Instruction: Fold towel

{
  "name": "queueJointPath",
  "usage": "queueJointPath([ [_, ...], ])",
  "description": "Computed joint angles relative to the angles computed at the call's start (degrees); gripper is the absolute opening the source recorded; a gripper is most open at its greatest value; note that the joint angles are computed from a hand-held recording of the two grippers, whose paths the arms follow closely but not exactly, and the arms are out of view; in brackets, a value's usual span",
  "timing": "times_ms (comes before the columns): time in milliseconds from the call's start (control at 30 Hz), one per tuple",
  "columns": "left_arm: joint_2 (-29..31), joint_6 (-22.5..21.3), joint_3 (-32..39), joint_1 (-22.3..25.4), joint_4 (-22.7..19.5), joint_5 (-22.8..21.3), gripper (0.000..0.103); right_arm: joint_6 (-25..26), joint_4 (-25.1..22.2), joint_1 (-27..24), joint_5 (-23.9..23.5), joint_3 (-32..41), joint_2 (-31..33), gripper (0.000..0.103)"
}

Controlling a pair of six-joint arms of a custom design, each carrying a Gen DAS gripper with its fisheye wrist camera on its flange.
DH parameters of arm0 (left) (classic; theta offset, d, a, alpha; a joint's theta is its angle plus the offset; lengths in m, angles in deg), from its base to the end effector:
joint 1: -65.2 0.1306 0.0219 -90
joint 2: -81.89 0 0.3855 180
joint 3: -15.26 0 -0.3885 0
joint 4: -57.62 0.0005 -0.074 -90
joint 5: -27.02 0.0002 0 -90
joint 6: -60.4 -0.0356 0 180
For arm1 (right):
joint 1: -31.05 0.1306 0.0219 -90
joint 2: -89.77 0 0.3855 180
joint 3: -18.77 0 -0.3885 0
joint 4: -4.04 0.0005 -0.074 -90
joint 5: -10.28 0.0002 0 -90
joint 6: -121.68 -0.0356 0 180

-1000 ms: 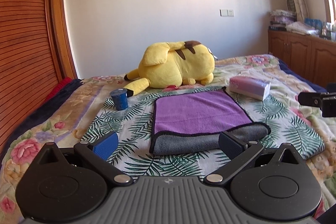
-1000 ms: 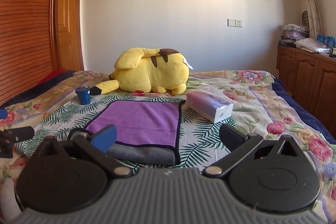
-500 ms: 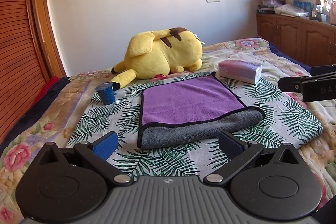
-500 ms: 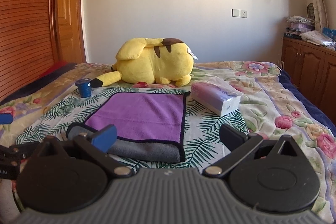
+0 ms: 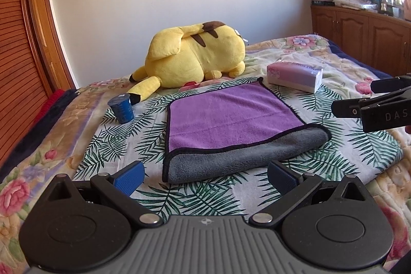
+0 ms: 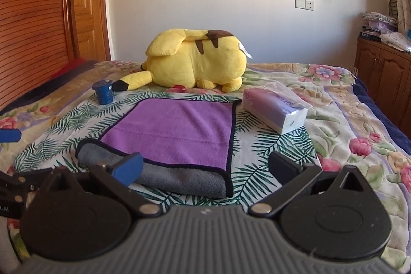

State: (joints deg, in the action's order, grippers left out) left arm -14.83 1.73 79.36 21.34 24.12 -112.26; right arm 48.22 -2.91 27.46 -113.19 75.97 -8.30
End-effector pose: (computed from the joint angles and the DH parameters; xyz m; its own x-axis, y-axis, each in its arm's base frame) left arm 0.3086 -0.2598 0.3084 -0.5526 0.0606 -0.8313 -0.1950 0.9603 0.1996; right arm 0.4092 -0.0065 0.2951 -0.3840 -0.2139 -0.8982 -0.5482 0.8356 0.0354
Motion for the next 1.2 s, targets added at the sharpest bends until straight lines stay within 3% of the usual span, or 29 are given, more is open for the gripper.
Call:
queueJointPath([
  [667,2.13,-4.13,-0.04,8.17,3.06,8.72,0.087,2.88,-3.29,3.39,3.59,6.71,8.46,0.102],
  [767,2.14,-4.39,-0.38,9.55,4.17,10.47,0.086,3.1,-4.19,3.54,3.83,7.88,9.74,0.097],
  [800,2.13,-4.53,-0.49,9.98,4.52,11.0,0.084,3.15,-4.77,3.64,3.92,8.47,10.32,0.092],
  [900,2.25,-5.25,-0.63,11.07,5.41,12.44,0.076,3.0,-4.99,3.86,4.14,9.23,11.44,0.091],
  [1200,3.4,-6.12,-0.63,14.0,6.86,15.09,0.065,3.91,-6.83,4.24,4.13,11.86,14.53,0.083],
])
